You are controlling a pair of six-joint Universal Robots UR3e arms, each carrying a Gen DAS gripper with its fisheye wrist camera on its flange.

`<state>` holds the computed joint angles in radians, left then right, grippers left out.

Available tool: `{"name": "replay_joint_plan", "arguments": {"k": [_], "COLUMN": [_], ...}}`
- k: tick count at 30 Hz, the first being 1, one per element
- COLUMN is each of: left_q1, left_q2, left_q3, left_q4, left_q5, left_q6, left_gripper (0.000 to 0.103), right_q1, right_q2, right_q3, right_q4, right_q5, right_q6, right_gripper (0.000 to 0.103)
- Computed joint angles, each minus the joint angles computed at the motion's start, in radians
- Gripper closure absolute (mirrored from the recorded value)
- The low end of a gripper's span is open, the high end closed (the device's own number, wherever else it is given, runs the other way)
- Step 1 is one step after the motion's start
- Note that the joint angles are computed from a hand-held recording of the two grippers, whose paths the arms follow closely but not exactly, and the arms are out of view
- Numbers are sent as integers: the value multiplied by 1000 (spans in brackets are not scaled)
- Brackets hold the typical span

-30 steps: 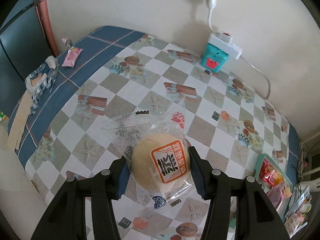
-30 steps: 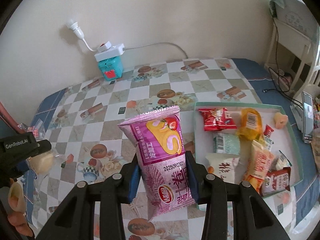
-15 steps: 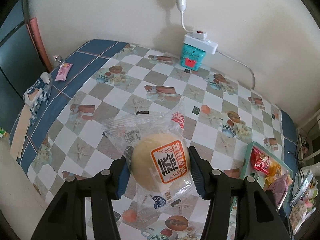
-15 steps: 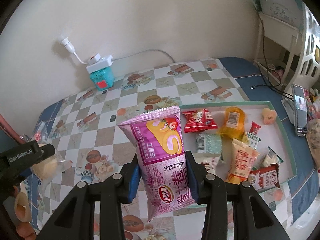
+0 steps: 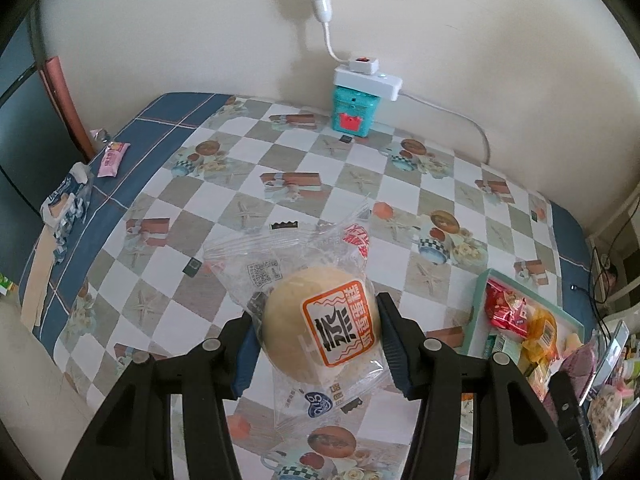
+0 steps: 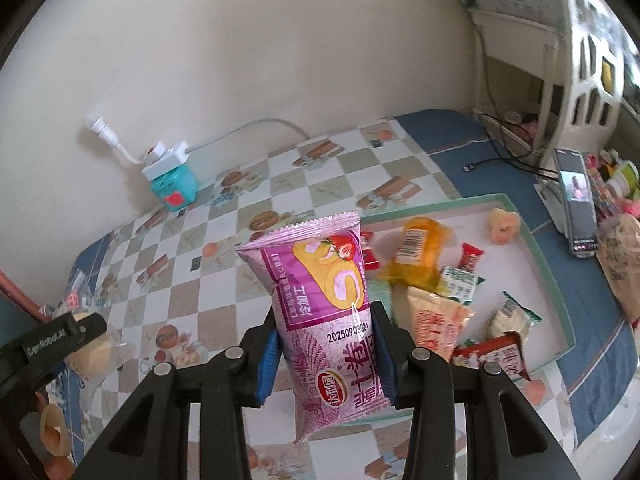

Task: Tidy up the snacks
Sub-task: 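Lift and carry the bun and pink wafer bag over the tray with both tools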

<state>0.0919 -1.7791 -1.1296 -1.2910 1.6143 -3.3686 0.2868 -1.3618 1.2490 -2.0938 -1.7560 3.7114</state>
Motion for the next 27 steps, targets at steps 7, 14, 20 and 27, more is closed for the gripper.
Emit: {"name": "replay_joint_plan", "arguments": {"k": [7,14,20,27], "left_q1": [-50,-127,-224,-333], "left_q2": [-23,-60,-117,-195], "left_q3": [26,73,141,234], "left_q4": [-4,-10,-30,-50], "left_q5": [11,13,0,18], "left_q6": [-6,-6,5,19], "left_gripper": [47,47,47,47], "right_q1": [-92,-221,-322,-383], "right_q2": [-95,-216,-303,-331], "right_q3": [114,252,349,411], "right_q4": [-19,-27,-30,-56], "right_q5": [16,25,43,62], "right_q6": [16,25,15,-2], "right_gripper": [60,60,60,60]}}
